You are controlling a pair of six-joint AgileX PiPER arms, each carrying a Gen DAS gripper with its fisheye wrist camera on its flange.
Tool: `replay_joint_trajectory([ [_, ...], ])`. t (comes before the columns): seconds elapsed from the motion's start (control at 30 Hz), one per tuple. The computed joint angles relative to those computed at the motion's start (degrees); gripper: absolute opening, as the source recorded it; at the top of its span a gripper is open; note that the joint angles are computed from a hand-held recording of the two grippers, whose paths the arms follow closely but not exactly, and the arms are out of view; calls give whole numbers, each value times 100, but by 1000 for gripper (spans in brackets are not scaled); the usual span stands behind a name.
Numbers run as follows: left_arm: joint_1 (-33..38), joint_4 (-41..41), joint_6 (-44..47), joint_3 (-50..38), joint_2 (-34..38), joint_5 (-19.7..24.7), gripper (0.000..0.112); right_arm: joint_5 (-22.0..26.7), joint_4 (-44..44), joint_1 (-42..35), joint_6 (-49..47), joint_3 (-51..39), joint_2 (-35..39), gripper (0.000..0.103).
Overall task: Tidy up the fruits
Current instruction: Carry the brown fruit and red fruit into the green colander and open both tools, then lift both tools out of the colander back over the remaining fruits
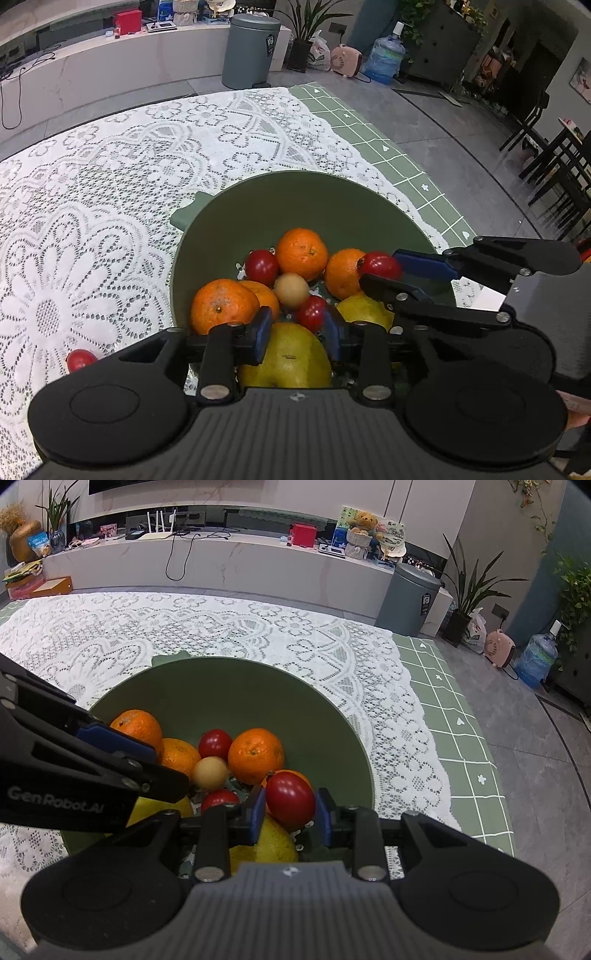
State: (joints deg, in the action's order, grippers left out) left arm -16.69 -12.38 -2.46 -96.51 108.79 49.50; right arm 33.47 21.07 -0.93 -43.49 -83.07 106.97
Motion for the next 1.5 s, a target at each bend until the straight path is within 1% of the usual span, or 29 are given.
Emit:
replay_joint_trajectory([
  [0.1, 13, 3, -51, 93, -120, -22, 40, -3, -48, 12, 43, 3, -46, 40],
  [0.27, -39, 112, -164, 311, -405, -180, 42, 73, 69, -13, -28, 64, -176, 45],
  [0.33, -48, 165, -256, 440, -560, -305, 42, 83, 118, -17, -47, 113, -244, 52],
  [0.37, -52, 193, -296, 492, -631, -352, 42, 56, 136, -12, -52, 157, -293, 57],
  [0.4, -50, 214, -329, 545, -705, -393, 42, 33, 126, 3, -31, 190, -336, 59],
  [0.5, -43, 312, -430, 716, -936, -525, 42, -40, 162, 38, -14, 322, -505, 62],
  [0.6, -56, 524, -626, 948, -1191, -712, 42, -177, 241, 78, 5, 534, -741, 72],
  [0.67, -60, 603, -706, 1089, -1344, -806, 42, -279, 360, 109, -16, 706, -905, 76],
  [0.77, -90, 781, -844, 1336, -1599, -917, 42, -370, 695, 157, -104, 999, -1167, 77],
  [0.93, -185, 1394, -1236, 1736, -2008, -1087, 42, -543, 1162, 320, -142, 1515, -1559, 79],
  [1.13, -87, 1623, -1408, 2269, -2508, -1213, 42, -763, 1785, 541, -221, 2091, -1917, 79],
  [1.27, 112, 1621, -1411, 2682, -2846, -1293, 42, -1027, 2075, 751, -346, 2469, -2122, 79],
  [1.43, 575, 1033, -902, 3263, -3226, -1497, 43, -1303, 2515, 1037, -687, 2850, -2293, 79],
  [1.5, 699, 952, -820, 3468, -3331, -1539, 43, -1401, 2637, 1175, -804, 2990, -2348, 78],
])
